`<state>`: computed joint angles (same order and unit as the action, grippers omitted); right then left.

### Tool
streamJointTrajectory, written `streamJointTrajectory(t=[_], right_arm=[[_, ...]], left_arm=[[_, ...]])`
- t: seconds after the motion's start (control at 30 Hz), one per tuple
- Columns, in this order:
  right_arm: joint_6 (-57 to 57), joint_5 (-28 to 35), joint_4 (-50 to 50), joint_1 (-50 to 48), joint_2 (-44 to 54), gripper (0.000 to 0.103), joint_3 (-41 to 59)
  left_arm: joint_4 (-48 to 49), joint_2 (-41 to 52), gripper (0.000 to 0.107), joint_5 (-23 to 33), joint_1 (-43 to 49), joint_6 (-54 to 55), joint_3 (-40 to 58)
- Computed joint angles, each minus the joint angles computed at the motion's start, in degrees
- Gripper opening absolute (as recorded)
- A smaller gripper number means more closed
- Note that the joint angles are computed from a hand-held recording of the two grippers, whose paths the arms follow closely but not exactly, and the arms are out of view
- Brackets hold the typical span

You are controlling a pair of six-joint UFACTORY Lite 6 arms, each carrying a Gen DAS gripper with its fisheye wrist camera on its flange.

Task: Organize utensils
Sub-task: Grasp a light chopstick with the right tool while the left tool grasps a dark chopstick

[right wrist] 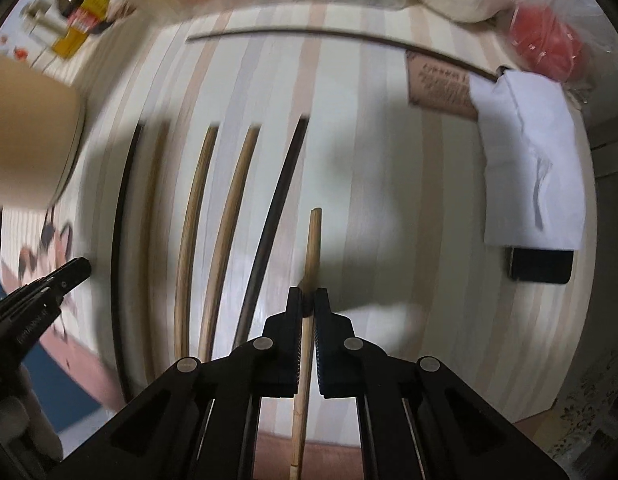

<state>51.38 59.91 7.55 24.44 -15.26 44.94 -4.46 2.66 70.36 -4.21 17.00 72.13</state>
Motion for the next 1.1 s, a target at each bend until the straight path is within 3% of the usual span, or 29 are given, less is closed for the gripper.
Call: streamJointTrajectory(t=[0.1,0.23,0.37,0.4,0.53,0.63,0.67,0.83,1.0,1.1], right_arm=[[-0.1,0.4,0.6,0.9,-0.5,0.006,-0.5],[0.4,0.6,1.2,1.3,-0.7,0.006,-0.7],[-0.1,-0.5,1.9,0.1,-1.3,0.006,-1.7],[0.2,-0.6,2.2,0.0,-1.9,0.006,-2.3],[-1.7,0.6,2.4,-2.9,-2.6,0.006,-2.2],[-2.4,0.6,2.1,-3.5,-0.8,0.006,-1.1],[-2.1,0.5,1.9,-3.2,-0.6,0.006,-1.0],[-3.5,-0.4,3.5,-2.3,0.5,0.006,-1.1],[-5.6,0.1,5.5,-0.7,0.5,0.006,-1.3],[-7.0,0.4,6.2,-2.0,1.5,0.006,-0.7]], left_arm=[[-2.1,-2.4,0.003,1.8,2.1,2.7,-1.3],[-6.7,-1.0,0.006,3.6,0.1,6.2,4.5],[-4.8,1.3,0.030,0.8,-6.7,6.6,6.8],[-3.5,2.0,0.031,-0.4,-8.9,6.0,6.9],[1.4,10.3,0.031,-3.2,-12.2,6.0,12.0],[1.7,9.9,0.018,-5.8,-12.5,6.3,10.4],[1.6,9.5,0.005,-6.1,-12.0,6.5,10.0],[-0.7,7.0,0.003,-3.1,-1.5,9.3,7.1],[-2.3,4.3,0.003,3.5,11.0,13.8,4.2],[-2.4,3.1,0.005,2.7,13.7,16.9,2.4]])
